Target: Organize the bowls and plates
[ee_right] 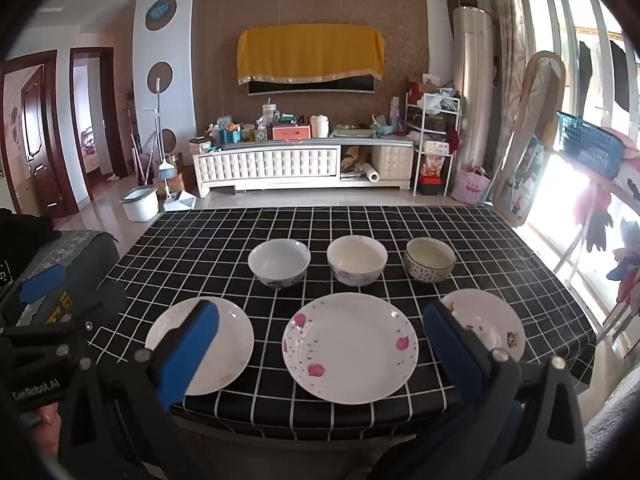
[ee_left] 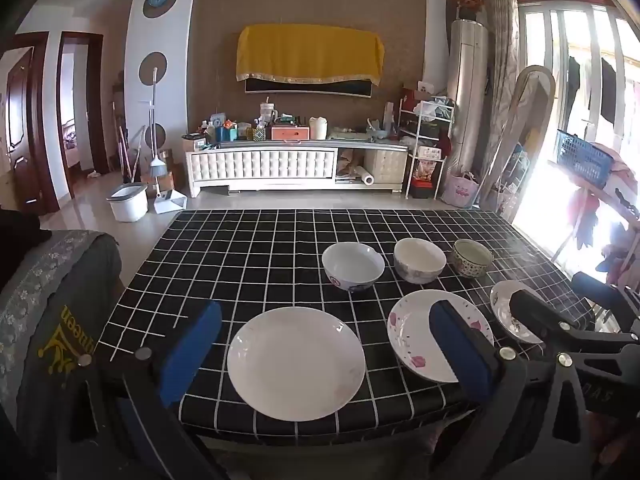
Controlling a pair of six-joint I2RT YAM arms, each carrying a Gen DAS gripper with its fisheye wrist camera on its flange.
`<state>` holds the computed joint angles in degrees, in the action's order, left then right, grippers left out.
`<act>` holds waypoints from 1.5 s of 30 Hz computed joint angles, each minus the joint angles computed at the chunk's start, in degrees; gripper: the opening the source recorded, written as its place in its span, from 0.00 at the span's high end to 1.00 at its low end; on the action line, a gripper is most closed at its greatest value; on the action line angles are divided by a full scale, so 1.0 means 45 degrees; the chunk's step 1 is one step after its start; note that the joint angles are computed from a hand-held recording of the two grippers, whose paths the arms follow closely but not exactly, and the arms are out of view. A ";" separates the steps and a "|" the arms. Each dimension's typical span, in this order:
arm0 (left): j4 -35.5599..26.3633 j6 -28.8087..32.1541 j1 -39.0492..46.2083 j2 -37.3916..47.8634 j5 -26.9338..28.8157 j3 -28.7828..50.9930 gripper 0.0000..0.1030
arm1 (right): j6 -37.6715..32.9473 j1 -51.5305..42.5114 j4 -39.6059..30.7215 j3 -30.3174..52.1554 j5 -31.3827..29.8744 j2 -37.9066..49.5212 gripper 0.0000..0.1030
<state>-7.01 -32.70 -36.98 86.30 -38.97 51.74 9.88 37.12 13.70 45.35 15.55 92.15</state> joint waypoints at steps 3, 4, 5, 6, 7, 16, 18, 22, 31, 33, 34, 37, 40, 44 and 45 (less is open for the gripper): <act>-0.0182 0.0034 -0.0110 0.0146 -0.0185 0.0164 0.00 | 0.0047 0.0013 0.0175 -0.0076 0.0020 -0.0020 0.00; -0.0249 0.0010 -0.0120 0.0212 -0.0189 0.0248 0.00 | 0.0061 0.0015 0.0130 -0.0075 0.0009 -0.0043 0.00; -0.0274 0.0005 -0.0071 0.0245 -0.0114 0.0306 0.00 | 0.0085 -0.0004 0.0085 -0.0047 -0.0044 -0.0041 0.00; -0.0078 0.0109 0.0061 -0.0026 0.0091 0.0057 0.00 | 0.0100 -0.0005 0.0045 -0.0050 -0.0057 -0.0070 0.00; -0.0026 0.0089 0.0033 -0.0021 0.0064 0.0032 0.00 | 0.0114 -0.0003 0.0006 -0.0060 -0.0059 -0.0110 0.00; -0.0170 -0.0066 -0.0030 -0.0087 0.0025 0.0041 0.00 | 0.0105 -0.0023 -0.0174 -0.0038 -0.0057 -0.0127 0.00; -0.0024 -0.0047 0.0010 0.0097 0.0055 0.0056 0.00 | 0.0137 -0.0012 -0.0358 0.0082 -0.0033 -0.0111 0.00; 0.0016 -0.0058 0.0014 0.0145 0.0026 0.0018 0.00 | 0.0113 -0.0012 -0.0493 0.0099 -0.0083 -0.0221 0.00; -0.0054 -0.0100 0.0021 0.0081 0.0025 -0.0020 0.00 | 0.0212 0.0030 -0.0803 0.0265 -0.0121 -0.0182 0.00; -0.0053 -0.0114 0.0032 0.0070 0.0039 -0.0035 0.00 | 0.0221 0.0048 -0.0770 0.0271 -0.0107 -0.0110 0.00; -0.0053 -0.0135 0.0037 0.0059 0.0036 -0.0057 0.00 | 0.0228 0.0057 -0.0787 0.0294 -0.0097 -0.0082 0.00; -0.0113 -0.0179 0.0059 -0.0010 0.0049 -0.0098 0.00 | 0.0224 0.0079 -0.0786 0.0294 -0.0079 -0.0021 0.00; -0.0114 -0.0182 0.0078 -0.0050 0.0072 -0.0133 0.00 | 0.0230 0.0047 -0.0801 0.0311 -0.0115 0.0007 0.00; -0.0111 -0.0200 0.0048 -0.0010 0.0038 -0.0113 0.00 | 0.0242 0.0069 -0.0847 0.0351 -0.0098 0.0055 0.00; -0.0118 -0.0224 0.0041 0.0007 0.0033 -0.0112 0.00 | 0.0242 0.0071 -0.0840 0.0326 -0.0097 0.0045 0.00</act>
